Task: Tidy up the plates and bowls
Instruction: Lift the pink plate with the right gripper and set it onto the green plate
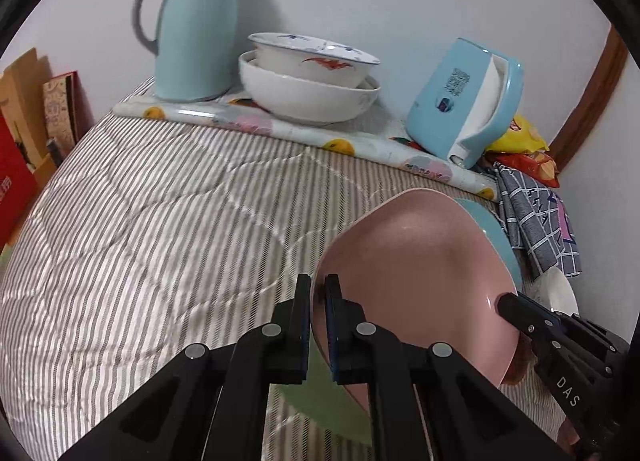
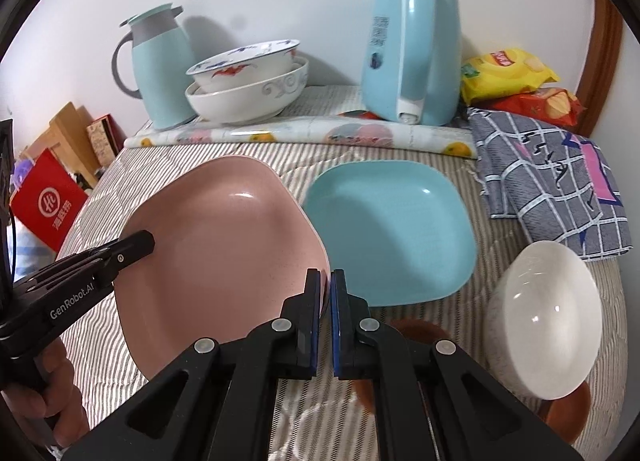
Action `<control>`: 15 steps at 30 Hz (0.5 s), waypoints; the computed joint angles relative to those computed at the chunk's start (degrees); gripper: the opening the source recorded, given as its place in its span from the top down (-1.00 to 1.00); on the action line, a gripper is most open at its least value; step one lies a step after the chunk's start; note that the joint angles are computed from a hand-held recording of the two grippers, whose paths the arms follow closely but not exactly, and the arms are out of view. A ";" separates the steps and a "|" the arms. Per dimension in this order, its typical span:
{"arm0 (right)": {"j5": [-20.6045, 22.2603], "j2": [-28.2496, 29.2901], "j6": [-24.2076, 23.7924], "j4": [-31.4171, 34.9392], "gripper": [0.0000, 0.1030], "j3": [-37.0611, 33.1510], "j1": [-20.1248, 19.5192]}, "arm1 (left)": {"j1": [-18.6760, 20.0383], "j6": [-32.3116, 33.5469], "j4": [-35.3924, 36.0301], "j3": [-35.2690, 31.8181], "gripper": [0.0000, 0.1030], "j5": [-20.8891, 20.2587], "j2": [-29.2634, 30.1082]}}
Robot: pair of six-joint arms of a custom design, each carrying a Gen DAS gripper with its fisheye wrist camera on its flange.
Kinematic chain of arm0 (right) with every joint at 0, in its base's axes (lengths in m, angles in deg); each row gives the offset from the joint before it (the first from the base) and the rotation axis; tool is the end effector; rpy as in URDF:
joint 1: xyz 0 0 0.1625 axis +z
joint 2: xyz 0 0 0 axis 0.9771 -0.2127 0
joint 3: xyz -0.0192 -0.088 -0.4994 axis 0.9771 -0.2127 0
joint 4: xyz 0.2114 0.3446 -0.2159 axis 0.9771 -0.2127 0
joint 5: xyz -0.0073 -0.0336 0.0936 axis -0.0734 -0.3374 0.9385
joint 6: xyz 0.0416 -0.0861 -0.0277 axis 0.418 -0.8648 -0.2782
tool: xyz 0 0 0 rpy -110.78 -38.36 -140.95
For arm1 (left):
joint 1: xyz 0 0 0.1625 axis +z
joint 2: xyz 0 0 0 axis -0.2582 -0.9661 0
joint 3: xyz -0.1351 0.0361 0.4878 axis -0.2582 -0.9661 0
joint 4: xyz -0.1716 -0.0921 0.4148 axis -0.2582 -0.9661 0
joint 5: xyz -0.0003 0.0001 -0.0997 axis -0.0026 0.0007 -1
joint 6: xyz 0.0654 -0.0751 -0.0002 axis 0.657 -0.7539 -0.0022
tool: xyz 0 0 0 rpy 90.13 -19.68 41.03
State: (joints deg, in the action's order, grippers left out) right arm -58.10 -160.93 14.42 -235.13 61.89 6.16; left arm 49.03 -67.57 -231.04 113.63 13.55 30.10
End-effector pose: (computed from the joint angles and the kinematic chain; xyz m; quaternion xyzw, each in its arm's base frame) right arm 0.0438 -0.4946 0.3236 0.1831 -0.8948 0.2746 0.3007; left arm -0.3755 -0.5035 0.0244 0.0737 0.9121 -0.3043 0.2646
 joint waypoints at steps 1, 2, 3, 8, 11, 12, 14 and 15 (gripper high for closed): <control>-0.22 0.26 -0.27 -0.20 0.91 0.16 0.13 | 0.04 -0.40 0.37 0.28 0.85 0.07 -0.13; -0.43 0.53 -0.45 -0.42 0.91 0.27 0.22 | 0.04 -0.71 0.70 0.44 0.85 0.12 -0.19; -0.74 0.85 -0.48 -0.48 0.91 0.35 0.34 | 0.06 -1.10 1.03 0.69 0.85 0.13 -0.32; -1.78 1.83 -1.14 -1.06 0.91 0.66 0.40 | 0.04 -1.22 1.04 1.36 0.85 0.20 -0.38; -2.45 2.42 -1.11 -1.21 0.91 0.69 0.29 | 0.09 -1.32 0.96 1.55 0.85 0.08 -0.34; -2.75 2.65 -1.25 -1.39 0.91 0.70 0.31 | 0.08 -1.39 1.05 1.68 0.85 0.17 -0.34; -3.14 3.01 -1.37 -1.54 0.91 0.67 0.38 | 0.24 -1.40 1.24 1.75 0.85 0.02 -0.27; -3.47 3.24 -1.43 -1.76 0.91 0.64 0.46 | 0.32 -1.82 1.32 1.79 0.85 -0.11 -0.21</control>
State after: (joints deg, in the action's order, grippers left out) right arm -61.57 -157.69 13.00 -236.89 62.52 6.63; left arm 49.35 -69.39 -229.72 115.42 13.44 29.89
